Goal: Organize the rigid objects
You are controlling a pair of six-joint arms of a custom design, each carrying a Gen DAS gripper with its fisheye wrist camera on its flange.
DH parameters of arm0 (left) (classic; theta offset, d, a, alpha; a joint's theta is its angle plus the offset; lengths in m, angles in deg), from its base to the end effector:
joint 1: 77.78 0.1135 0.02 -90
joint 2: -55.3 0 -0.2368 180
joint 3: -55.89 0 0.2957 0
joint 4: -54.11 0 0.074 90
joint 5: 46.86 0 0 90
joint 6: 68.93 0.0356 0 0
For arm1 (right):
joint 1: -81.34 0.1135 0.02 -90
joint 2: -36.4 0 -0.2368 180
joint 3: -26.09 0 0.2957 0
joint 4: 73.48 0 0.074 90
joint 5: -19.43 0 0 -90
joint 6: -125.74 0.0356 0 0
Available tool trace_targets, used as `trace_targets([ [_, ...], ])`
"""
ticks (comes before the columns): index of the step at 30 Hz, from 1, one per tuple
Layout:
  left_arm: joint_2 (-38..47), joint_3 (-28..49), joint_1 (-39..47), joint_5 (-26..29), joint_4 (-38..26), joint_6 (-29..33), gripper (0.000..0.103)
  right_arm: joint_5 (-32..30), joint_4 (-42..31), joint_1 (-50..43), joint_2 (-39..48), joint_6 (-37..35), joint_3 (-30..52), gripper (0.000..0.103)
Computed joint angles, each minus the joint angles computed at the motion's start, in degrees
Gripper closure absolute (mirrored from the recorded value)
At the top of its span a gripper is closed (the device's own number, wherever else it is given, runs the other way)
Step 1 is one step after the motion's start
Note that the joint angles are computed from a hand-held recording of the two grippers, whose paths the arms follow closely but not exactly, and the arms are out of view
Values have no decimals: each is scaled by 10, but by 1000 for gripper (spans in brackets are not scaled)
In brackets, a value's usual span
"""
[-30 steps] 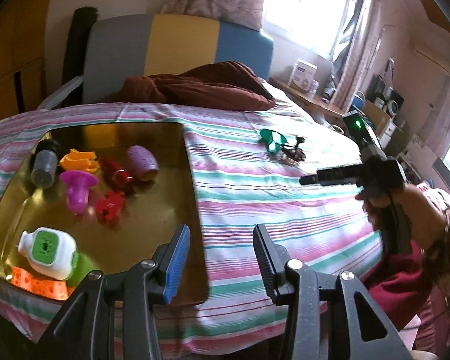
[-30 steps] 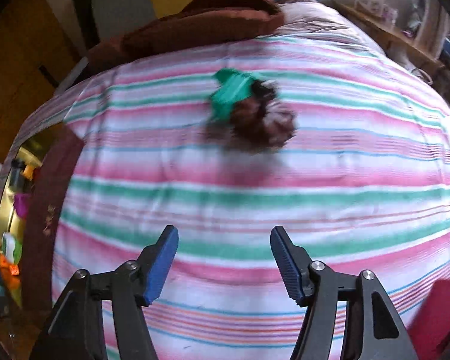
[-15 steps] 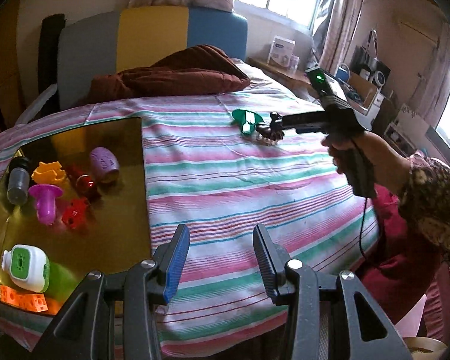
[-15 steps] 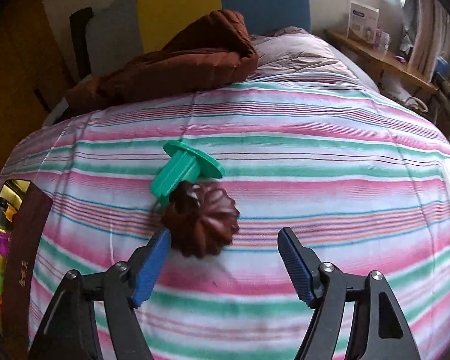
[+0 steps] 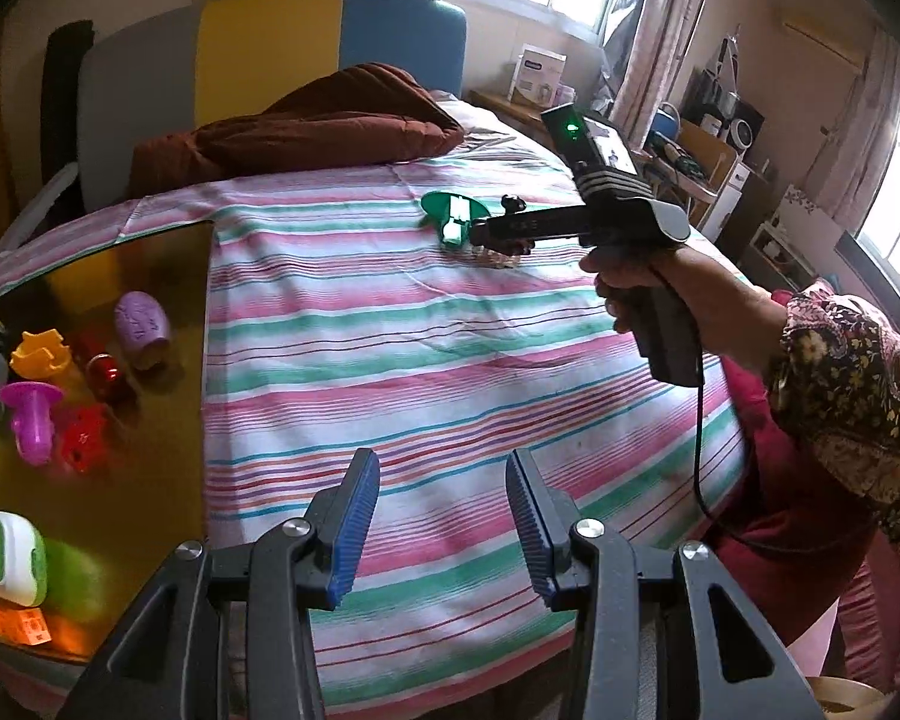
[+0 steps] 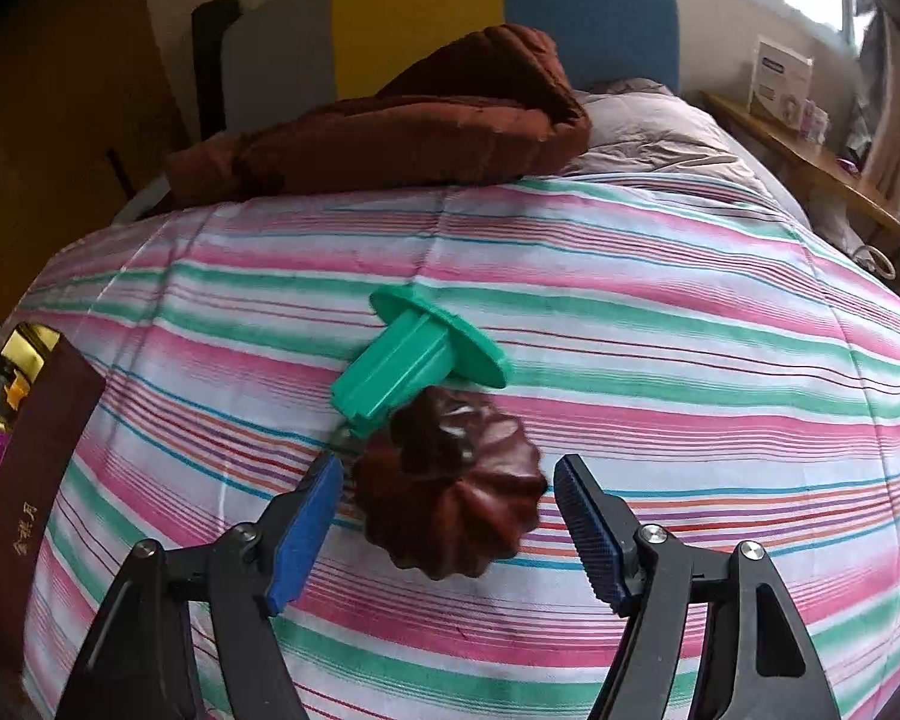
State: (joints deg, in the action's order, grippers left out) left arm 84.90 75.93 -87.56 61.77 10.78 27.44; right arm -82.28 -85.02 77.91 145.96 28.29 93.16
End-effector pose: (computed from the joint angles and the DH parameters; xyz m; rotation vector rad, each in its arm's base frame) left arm 0.1663 -0.0402 0.0954 0.4820 2.4282 -0.4300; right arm 0.3810 -0.0156 0.0488 -0.1704 2.4886 0.1778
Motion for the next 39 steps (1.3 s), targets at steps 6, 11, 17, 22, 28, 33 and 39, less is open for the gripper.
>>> trace_targets([
  [6,43,13,-23,-8,27,-19,59,-6,-22,-3,3,15,10,36],
  [11,102,46,-39,-14,63,-39,59,-5,-57,-17,-11,48,15,37],
  [17,267,137,-70,-40,143,-72,59,84,-84,-31,-27,69,15,36],
  [22,470,266,-94,-54,205,-115,59,70,-108,-53,-11,87,31,36],
  [28,660,416,-128,-108,232,-122,59,68,-122,-52,-6,80,41,36],
  [33,787,538,-134,-126,222,-141,59,52,-135,-61,2,79,53,36],
  [39,874,628,-155,-155,215,-124,59,44,-146,-65,8,82,63,36],
])
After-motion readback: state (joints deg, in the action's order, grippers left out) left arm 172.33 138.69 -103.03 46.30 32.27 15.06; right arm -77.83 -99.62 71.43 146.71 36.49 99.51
